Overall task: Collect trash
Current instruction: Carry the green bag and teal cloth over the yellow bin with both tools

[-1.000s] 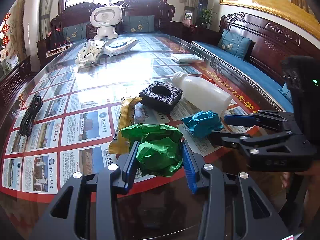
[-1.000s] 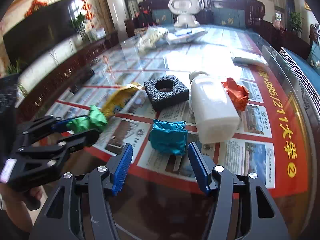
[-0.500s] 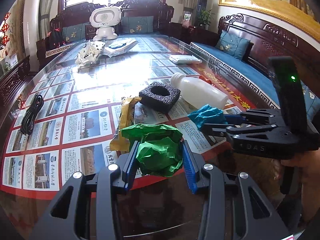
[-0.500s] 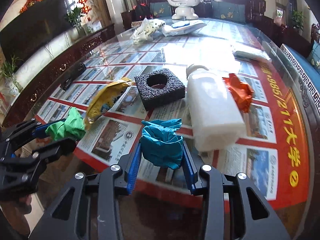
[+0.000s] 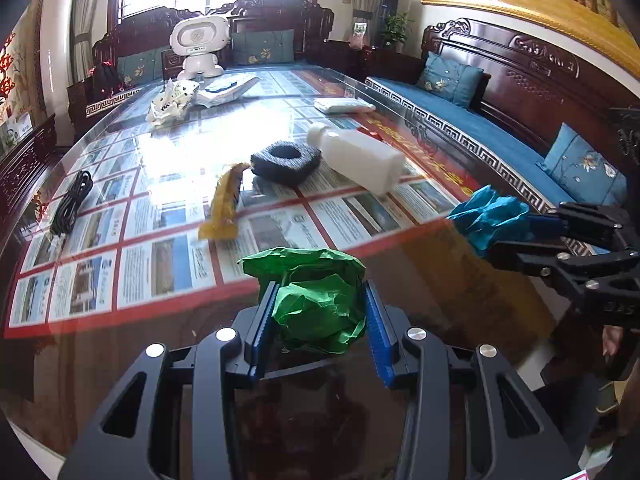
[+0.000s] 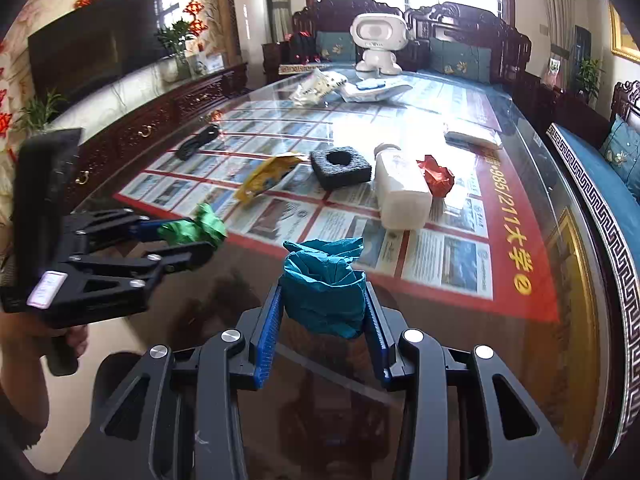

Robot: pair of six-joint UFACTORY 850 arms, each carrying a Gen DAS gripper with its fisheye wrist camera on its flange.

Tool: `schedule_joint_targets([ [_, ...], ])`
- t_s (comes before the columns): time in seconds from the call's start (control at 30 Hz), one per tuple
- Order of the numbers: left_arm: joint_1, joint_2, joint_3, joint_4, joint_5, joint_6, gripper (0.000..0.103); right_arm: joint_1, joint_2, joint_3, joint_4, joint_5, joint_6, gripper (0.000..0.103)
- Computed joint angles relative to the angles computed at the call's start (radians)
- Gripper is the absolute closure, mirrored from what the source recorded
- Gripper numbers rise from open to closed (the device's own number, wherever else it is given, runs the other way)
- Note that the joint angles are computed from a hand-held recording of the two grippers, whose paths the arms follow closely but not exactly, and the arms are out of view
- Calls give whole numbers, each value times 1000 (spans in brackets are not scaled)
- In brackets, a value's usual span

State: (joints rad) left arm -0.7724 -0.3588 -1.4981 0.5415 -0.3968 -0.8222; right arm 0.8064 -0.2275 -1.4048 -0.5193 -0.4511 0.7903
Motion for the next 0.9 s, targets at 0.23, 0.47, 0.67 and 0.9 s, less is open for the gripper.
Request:
schedule_joint_targets([
  [0.23, -74, 90, 124, 37, 28, -50, 61, 92, 148, 165, -184, -21, 234, 64],
  [0.47, -171, 176, 253, 169, 40, -177, 61, 214, 254, 307, -288, -108, 413, 64],
  [0.67, -240, 223, 352, 250, 49, -264, 61, 301, 285, 391, -301, -142, 509, 64],
  [0.9, -301, 230, 436, 215, 53, -256, 61, 360, 281, 462, -283, -129, 596, 64],
])
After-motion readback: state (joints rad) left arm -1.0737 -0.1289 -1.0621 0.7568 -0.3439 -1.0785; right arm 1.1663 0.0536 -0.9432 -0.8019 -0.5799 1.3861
